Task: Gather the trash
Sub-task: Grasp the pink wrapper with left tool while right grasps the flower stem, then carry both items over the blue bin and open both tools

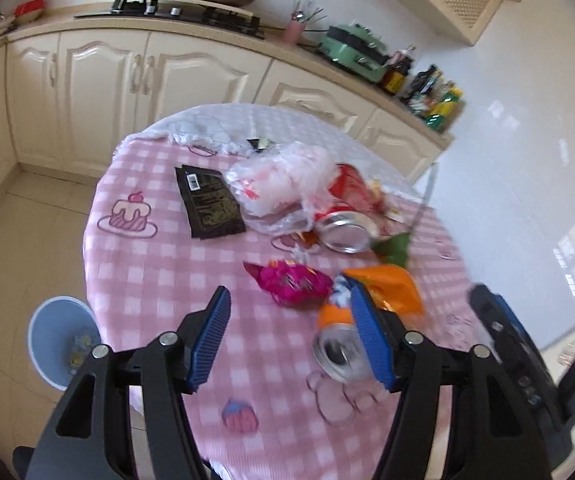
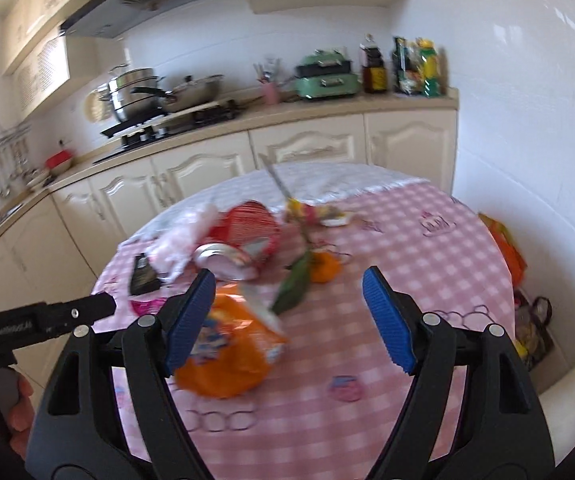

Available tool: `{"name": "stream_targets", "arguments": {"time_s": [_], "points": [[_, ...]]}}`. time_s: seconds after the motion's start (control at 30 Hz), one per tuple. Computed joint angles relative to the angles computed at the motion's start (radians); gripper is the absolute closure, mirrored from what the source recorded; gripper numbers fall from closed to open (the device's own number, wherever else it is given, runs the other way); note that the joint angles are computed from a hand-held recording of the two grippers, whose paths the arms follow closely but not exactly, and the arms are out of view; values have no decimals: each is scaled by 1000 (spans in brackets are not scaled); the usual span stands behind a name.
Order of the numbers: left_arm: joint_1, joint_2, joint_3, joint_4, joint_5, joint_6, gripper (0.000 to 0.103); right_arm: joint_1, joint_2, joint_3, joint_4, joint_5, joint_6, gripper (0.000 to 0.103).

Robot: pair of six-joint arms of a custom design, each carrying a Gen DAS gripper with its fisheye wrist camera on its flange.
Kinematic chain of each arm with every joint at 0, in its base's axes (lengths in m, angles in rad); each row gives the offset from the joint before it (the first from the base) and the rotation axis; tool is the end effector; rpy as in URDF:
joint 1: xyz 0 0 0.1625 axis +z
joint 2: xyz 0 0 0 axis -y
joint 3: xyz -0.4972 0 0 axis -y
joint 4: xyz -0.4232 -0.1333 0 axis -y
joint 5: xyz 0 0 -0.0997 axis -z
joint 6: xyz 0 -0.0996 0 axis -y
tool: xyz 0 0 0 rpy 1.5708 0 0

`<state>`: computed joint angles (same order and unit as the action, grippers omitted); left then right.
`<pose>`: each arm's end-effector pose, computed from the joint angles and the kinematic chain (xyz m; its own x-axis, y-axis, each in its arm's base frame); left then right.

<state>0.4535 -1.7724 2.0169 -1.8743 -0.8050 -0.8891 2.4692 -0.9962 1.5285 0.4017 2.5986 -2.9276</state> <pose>-0.2842 -0.3636 0.4814 -0.9189 0.0574 -0.3902 0.2917 0.7648 -0.5744 0.4878 -0.3270 0.2644 -0.8373 0.0212 0.5464 -0.4617 0.5079 -0.7272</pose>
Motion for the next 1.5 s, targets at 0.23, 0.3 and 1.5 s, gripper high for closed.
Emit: {"name": "stream_targets", "arguments": {"time_s": [0.23, 0.3, 1.5], "points": [[82, 67, -21, -37, -39, 22, 42, -82, -24, 6, 48, -85, 57, 27], [98, 75, -21, -45, -45, 23, 43, -113, -16, -13, 81, -114, 60, 27], [-75, -135, -40, 44, 240, 61, 99, -20, 137, -319, 183, -306, -155, 97]]}}
